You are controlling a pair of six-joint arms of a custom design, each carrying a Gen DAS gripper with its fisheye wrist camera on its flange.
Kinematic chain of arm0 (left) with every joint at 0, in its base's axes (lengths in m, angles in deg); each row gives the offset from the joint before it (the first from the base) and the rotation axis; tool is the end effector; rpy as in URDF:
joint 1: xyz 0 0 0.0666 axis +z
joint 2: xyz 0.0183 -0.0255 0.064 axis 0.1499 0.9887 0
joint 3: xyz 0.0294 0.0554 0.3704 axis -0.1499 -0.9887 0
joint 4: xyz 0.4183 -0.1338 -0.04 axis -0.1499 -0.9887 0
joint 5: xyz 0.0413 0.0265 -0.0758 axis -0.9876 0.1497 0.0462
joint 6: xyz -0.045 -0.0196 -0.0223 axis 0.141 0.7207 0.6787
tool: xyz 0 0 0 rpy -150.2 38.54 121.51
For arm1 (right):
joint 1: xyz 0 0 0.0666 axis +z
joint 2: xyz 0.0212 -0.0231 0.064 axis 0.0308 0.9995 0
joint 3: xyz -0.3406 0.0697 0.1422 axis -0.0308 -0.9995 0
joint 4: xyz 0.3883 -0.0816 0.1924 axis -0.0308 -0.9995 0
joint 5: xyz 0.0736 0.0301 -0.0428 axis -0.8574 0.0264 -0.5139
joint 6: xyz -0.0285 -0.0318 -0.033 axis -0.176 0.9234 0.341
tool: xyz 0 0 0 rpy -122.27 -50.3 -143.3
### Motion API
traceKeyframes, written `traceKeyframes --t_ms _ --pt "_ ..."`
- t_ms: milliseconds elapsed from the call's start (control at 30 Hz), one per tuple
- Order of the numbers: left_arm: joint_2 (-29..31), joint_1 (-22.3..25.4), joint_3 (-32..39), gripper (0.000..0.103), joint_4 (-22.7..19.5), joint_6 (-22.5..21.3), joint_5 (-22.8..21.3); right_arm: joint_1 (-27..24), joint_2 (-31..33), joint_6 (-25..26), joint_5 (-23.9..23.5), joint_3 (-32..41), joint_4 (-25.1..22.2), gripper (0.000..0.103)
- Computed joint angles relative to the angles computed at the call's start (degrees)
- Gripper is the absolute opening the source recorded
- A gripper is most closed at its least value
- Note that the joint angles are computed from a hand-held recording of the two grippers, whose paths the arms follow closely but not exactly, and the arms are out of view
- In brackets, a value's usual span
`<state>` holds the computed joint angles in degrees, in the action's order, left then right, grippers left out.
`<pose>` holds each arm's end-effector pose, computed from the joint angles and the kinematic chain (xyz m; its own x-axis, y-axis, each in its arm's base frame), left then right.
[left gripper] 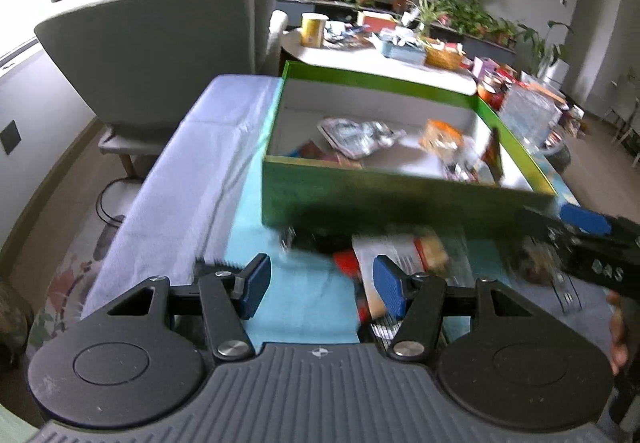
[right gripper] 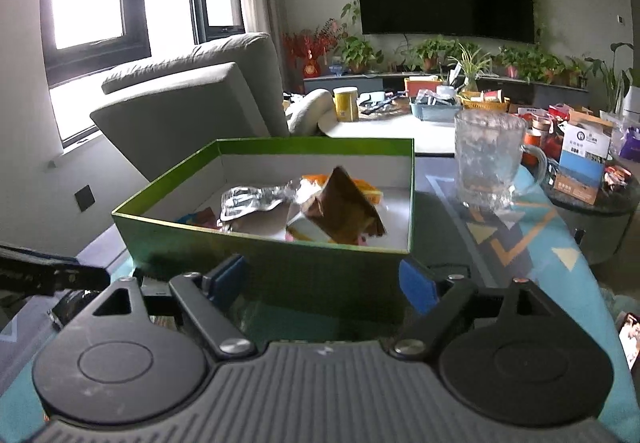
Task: Organize snacks
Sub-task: 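Move both grippers back to the snack pile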
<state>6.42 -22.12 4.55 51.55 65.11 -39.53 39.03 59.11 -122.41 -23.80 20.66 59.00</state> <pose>0.5095 -0.3091 0.3676 -0.6204 0.2994 -0.7249 0.5542 0.8214 -0.1350 0.3905 0.2661 0.3428 -0.4215 0.1995 -0.8846 0.2617 0.9608 0.0921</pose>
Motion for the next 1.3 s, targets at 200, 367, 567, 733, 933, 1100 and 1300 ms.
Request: traceKeyframes --t_ms 200,367,567,733,933,1100,1300 --pt "-4.95 0.15 -5.22 0.06 -2.47 -5.49 6.02 1.17 -1.2 -1.89 0.32 -1.23 -1.01 0.048" --pt "-6.96 0.0 -7.94 0.061 -3.21 -7.06 6.89 2.34 -2.62 -3.32 -0.58 -2.9 -1.41 0.048" --pt "-8.18 -0.07 -9.23 0.061 -1.78 -7.02 7.04 3.79 -2.99 -5.06 -0.27 -3.24 -4.12 0.048" --pt "-8.7 -0.12 -9.76 0.061 -0.7 -6.31 6.48 4.47 -3.58 -5.34 0.37 -3.45 -4.46 0.048" --pt "-9.25 0.0 -10.23 0.061 -0.09 -5.64 5.61 5.35 -3.7 -4.51 0.7 -3.63 -4.18 0.048" --pt "-8.69 -0.24 -9.61 0.061 0.87 -5.79 5.23 5.79 -3.39 -4.47 0.67 -3.36 -4.71 0.048" --pt "-4.23 -1.86 -4.78 0.061 1.63 -8.87 5.97 6.19 -3.25 -4.53 1.07 -2.97 -5.7 0.049"
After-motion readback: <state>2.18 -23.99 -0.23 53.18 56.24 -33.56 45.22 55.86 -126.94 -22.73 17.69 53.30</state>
